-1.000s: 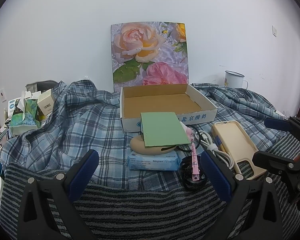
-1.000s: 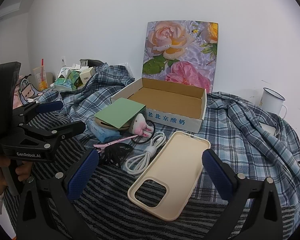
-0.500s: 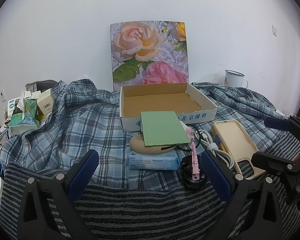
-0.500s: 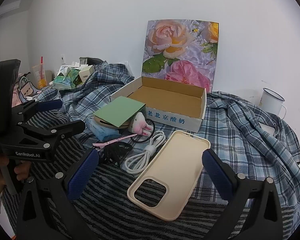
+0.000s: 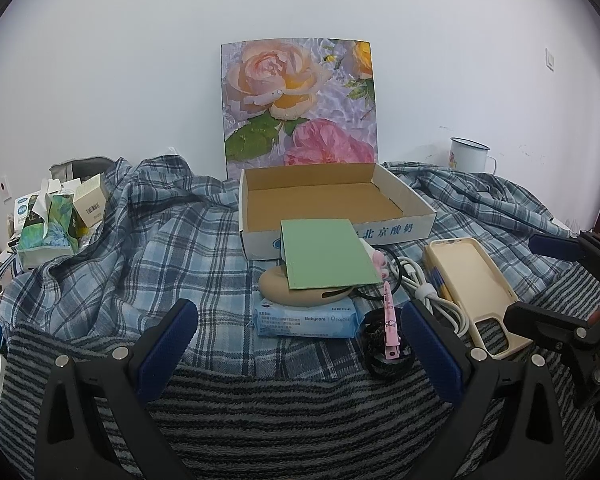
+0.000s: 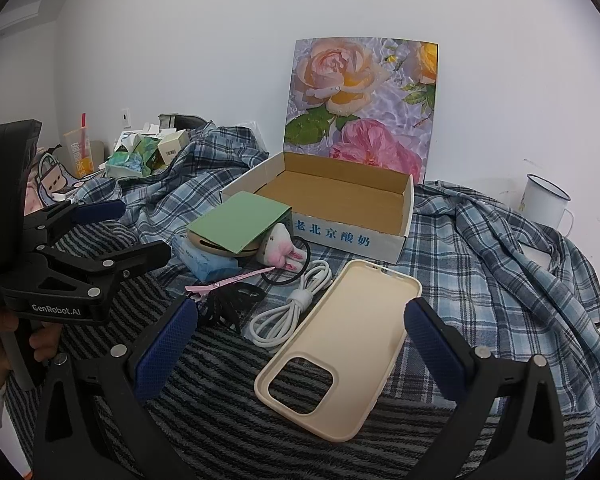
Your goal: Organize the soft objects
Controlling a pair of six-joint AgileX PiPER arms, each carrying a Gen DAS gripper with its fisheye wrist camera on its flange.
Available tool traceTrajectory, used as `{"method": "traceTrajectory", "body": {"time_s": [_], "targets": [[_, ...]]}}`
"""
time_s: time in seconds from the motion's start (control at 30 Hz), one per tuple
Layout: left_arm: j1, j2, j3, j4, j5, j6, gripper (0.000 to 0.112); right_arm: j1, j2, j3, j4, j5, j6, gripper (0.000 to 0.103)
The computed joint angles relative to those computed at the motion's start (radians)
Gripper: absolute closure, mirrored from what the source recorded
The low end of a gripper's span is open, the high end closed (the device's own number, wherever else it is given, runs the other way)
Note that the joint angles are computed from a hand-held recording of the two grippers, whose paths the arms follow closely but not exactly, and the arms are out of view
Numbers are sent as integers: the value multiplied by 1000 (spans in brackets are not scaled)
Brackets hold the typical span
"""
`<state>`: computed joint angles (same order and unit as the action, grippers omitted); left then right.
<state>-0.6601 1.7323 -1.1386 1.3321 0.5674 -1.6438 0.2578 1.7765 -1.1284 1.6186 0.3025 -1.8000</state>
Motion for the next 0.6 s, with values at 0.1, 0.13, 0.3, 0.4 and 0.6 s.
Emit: {"method": "traceTrajectory", "body": {"time_s": [0.1,0.13,0.3,0.4,0.6], "targets": [[-1,1,14,19,-1,-27,9,0,0,0,1,0,-1,0],[0,-5,28,45,-9,-56,9,0,0,0,1,0,-1,0],[15,-9,26,6,-31,-28,9,-2,4,-4,-23,3,29,0],[25,-2,-2,-74,-38,56,9,-1,-2,9,30,-6,-15,0],[51,5,-95,-264,-62,267,9,1,-16,27,48,-11,-25,0]]}}
